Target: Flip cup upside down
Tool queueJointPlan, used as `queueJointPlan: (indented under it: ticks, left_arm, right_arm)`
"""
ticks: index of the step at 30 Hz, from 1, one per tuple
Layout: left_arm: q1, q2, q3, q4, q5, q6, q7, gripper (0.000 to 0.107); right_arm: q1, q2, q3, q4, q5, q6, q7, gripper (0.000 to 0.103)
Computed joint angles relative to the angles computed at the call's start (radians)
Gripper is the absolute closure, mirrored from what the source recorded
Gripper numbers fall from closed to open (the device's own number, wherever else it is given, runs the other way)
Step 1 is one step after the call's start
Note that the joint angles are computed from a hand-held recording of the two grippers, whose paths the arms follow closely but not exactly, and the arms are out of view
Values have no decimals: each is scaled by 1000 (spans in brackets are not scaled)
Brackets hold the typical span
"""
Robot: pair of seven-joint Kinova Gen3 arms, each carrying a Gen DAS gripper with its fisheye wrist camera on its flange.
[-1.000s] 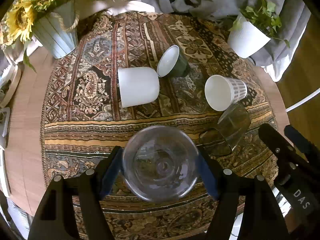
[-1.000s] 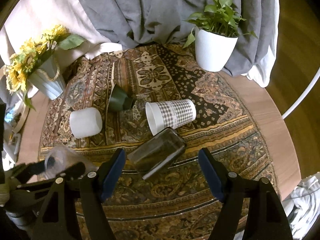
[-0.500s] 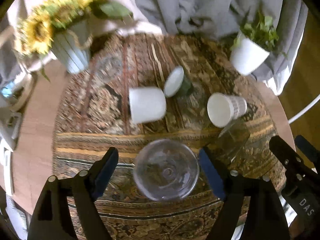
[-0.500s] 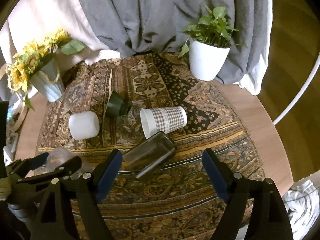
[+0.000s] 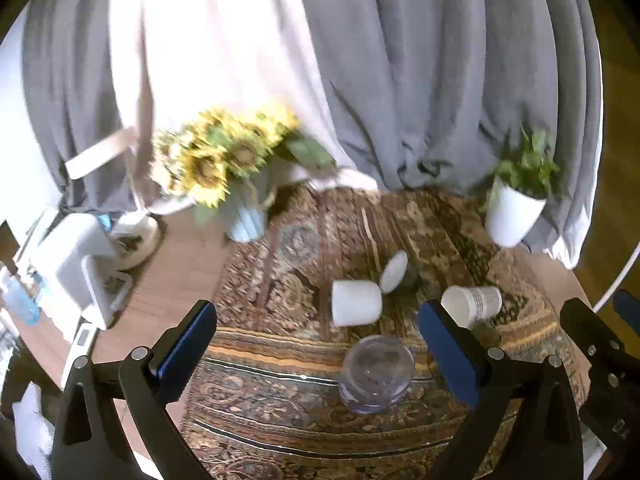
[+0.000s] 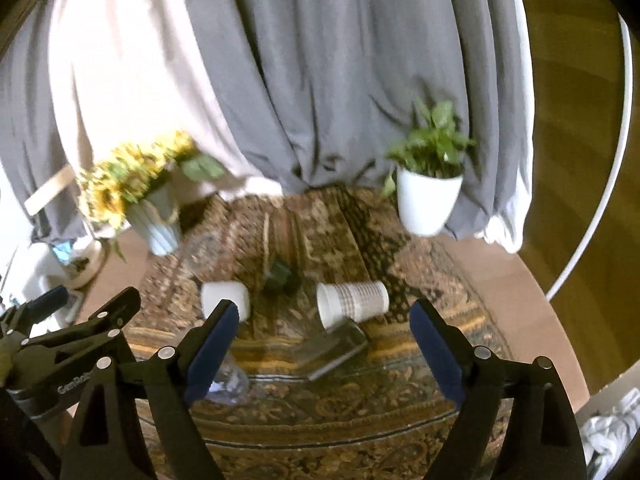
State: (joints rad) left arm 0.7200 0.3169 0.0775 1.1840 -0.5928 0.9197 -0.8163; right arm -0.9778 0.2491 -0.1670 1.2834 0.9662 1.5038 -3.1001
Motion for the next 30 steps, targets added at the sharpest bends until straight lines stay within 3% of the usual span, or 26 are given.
queueJointPlan:
  ticks: [5, 9, 21, 30]
  left_arm:
    - [47, -67, -17, 96, -128, -41, 136, 5]
    - [38, -105, 12, 141, -195, -48, 198, 5]
    - [21, -162, 83, 231, -353, -33, 310, 5]
    - [-2, -187, 120, 265, -397, -18, 343, 5]
  right_arm:
    - [-56, -14, -18, 29, 96, 15, -40, 13]
    - [-91, -18, -33, 46, 161, 41, -75, 9]
    - [-167, -3, -50, 54, 263, 118, -110, 5]
    - [-202, 13, -51, 53, 301, 151, -140, 2]
